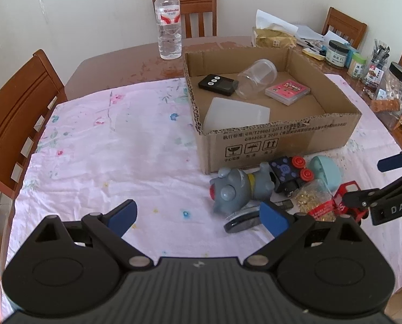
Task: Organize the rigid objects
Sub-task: 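Move both tools back over the remaining items beside the box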
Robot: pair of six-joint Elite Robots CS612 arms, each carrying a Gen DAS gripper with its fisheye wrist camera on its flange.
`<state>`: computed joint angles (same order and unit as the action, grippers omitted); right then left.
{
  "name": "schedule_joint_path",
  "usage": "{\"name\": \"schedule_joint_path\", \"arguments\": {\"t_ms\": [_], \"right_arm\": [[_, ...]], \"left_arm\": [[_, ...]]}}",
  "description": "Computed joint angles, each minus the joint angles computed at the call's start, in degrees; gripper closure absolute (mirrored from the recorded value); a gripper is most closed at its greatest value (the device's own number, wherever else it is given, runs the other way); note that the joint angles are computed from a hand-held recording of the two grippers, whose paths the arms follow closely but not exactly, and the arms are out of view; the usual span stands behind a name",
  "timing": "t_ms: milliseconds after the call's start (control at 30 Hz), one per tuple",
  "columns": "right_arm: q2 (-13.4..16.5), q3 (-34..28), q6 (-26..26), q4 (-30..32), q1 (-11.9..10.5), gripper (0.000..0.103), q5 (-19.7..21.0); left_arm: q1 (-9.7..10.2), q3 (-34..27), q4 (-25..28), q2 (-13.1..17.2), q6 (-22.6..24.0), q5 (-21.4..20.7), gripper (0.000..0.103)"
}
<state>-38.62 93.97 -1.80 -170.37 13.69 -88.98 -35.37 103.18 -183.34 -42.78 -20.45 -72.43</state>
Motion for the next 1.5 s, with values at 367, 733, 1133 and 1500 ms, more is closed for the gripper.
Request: {"name": "schedule_joint_path", "arguments": {"t_ms": [367,733,1133,1500], "right_arm": [[-0.8,1.8,2.3,0.1,-1.2,0.0,-0.4],[0.0,1.8,1.5,2.9,-1.2,0.0,-2.7],[0.0,2.7,10.4,3.2,-3.4,0.0,-10.3],[0.2,3.1,9.0,1.7,-2.8,0.0,-7.1]], "left_arm": [[-0.22,-0.8,0.1,0.4,1.2,-0.7,0.006],[-0.25,-1.4,0.9,0.7,1.8,-1.7,0.006],[-0.21,-2.8,2.6,1.6,2.7,-3.7,0.006],[0.02,-6.1,4.5,4.4,1.1,-0.1,0.005]]}}
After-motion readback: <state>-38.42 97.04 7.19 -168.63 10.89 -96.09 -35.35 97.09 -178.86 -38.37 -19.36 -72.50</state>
